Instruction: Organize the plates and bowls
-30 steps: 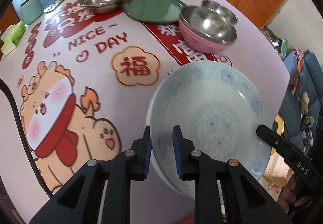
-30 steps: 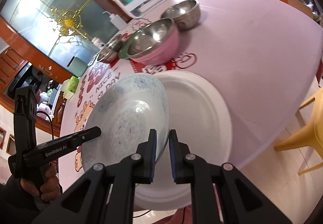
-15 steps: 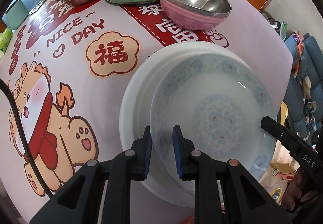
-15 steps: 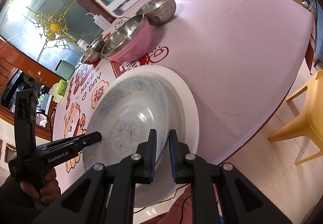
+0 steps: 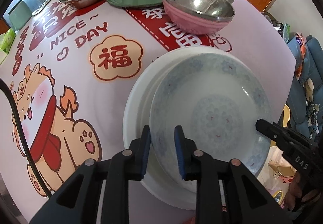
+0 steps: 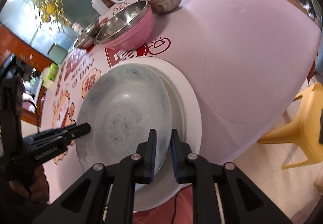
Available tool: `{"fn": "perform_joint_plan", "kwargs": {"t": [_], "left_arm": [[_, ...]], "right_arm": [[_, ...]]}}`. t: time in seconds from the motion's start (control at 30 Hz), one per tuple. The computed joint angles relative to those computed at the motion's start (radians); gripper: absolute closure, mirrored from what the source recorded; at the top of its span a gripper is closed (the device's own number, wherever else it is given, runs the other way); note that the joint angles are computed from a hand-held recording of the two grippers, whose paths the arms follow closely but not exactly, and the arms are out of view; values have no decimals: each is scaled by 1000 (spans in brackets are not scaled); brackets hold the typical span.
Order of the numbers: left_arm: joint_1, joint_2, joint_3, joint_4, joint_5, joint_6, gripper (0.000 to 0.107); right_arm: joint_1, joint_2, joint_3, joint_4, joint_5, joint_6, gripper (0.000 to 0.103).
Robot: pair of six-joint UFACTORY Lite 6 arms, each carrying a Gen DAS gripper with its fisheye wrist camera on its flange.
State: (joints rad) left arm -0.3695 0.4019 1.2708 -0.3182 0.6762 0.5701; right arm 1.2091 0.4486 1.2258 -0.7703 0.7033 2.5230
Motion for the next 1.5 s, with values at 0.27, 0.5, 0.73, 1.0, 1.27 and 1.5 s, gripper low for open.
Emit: {"fn": "perform_joint_plan", "kwargs": {"t": [0.27, 0.5, 0.73, 1.0, 1.27, 1.5], "left_arm": [[13, -128, -28, -73, 16, 47, 73], [73, -247, -61, -110, 49, 45, 64], [133, -347, -107, -117, 77, 22, 56], [114, -400, -95, -99, 87, -28, 56], [45, -357, 5, -23, 81, -268, 55], [-70, -266, 108, 129, 29, -612, 55]], "right_arm": [[23, -32, 17, 14, 58, 19, 73], [85, -42, 104, 32, 201, -24, 68], [154, -77, 144, 37, 328, -28, 64], [168, -223, 28, 3, 387, -9, 59], [27, -437, -117, 14, 307, -272, 57], [-164, -597, -217, 71, 153, -653, 57]]}}
